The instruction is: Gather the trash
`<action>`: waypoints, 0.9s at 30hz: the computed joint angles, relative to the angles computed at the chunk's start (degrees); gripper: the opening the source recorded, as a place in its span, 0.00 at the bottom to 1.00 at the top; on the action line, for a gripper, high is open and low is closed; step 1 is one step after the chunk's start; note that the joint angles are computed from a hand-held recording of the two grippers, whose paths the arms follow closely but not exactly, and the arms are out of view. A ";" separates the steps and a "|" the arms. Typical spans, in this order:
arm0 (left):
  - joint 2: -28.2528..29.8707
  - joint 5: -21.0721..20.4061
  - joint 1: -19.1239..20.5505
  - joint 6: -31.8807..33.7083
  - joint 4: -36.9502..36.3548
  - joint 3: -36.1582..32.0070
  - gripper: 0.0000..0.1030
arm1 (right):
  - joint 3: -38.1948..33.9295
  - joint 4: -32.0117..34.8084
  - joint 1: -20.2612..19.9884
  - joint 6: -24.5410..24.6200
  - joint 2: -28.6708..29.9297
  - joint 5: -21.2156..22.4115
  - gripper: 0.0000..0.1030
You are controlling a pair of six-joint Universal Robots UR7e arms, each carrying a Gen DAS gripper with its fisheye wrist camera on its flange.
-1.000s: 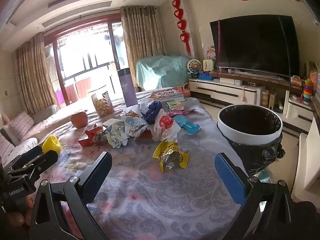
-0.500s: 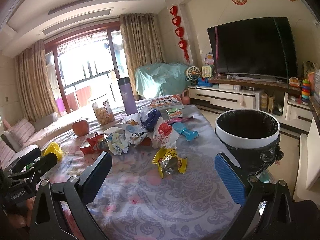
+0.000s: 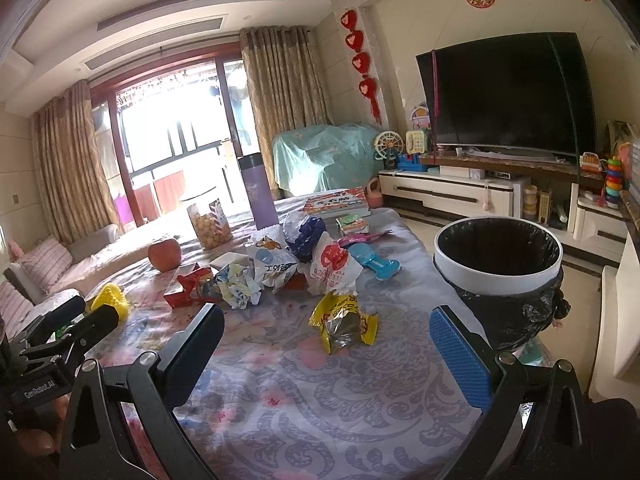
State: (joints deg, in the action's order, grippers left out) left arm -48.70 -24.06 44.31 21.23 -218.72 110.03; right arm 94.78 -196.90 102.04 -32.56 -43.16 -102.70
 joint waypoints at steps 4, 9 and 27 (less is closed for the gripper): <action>0.08 0.03 0.05 0.14 -0.17 -0.07 0.99 | 0.01 0.04 0.03 0.03 0.05 -0.05 1.00; -0.02 0.09 0.11 -0.25 0.29 -0.17 0.99 | 0.07 0.10 0.16 0.09 0.12 -0.07 1.00; -0.37 -0.87 0.69 -1.57 1.01 0.35 0.99 | -0.26 1.89 0.03 0.58 0.24 -0.20 1.00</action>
